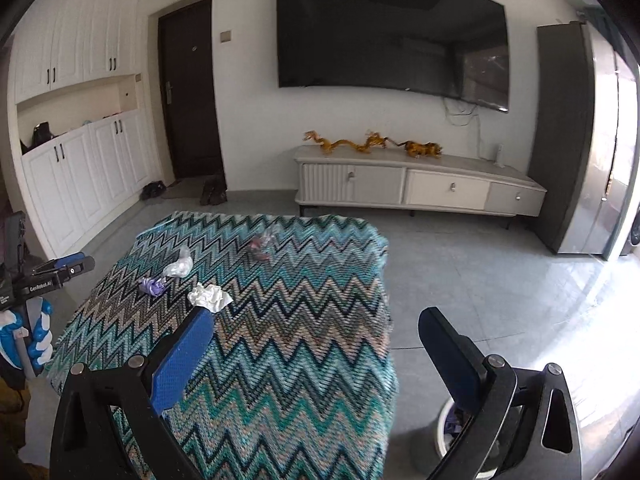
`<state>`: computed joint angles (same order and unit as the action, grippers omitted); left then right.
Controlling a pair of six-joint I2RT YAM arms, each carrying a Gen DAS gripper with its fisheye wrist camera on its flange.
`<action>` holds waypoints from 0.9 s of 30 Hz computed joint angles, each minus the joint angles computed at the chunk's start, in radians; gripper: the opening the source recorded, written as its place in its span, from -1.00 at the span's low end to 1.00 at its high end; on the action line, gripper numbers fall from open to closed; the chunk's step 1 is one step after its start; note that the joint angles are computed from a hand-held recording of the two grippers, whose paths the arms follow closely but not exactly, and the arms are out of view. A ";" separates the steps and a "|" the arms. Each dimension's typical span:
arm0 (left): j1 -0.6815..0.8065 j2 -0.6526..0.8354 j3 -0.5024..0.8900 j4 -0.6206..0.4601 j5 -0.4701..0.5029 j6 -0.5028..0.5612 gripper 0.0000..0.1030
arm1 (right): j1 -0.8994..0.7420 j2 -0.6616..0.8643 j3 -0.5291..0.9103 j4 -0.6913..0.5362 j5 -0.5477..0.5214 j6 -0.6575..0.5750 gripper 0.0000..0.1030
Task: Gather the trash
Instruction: 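Grasp the purple-and-white wrapper with the left tool while the right tool grasps a white tissue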
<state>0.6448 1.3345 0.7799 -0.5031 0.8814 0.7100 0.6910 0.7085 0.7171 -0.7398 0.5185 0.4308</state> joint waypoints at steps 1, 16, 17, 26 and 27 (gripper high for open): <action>-0.018 0.013 -0.004 0.017 -0.013 -0.001 0.49 | -0.027 0.039 -0.007 0.048 -0.037 -0.024 1.00; -0.203 0.395 0.116 0.310 -0.232 -0.136 0.49 | -0.212 0.715 0.087 0.555 -0.475 -0.237 0.76; -0.211 0.420 0.132 0.314 -0.235 -0.139 0.49 | -0.216 0.766 0.110 0.574 -0.499 -0.244 0.75; -0.250 0.574 0.226 0.289 -0.254 -0.114 0.18 | -0.210 1.141 0.312 0.676 -0.632 -0.266 0.50; -0.252 0.588 0.238 0.271 -0.257 -0.109 0.02 | -0.208 1.163 0.325 0.678 -0.639 -0.266 0.40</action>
<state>0.3924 1.9220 1.0183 -0.2321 0.6249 0.6006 0.4828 1.8713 1.0425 -0.0616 -0.1208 0.1645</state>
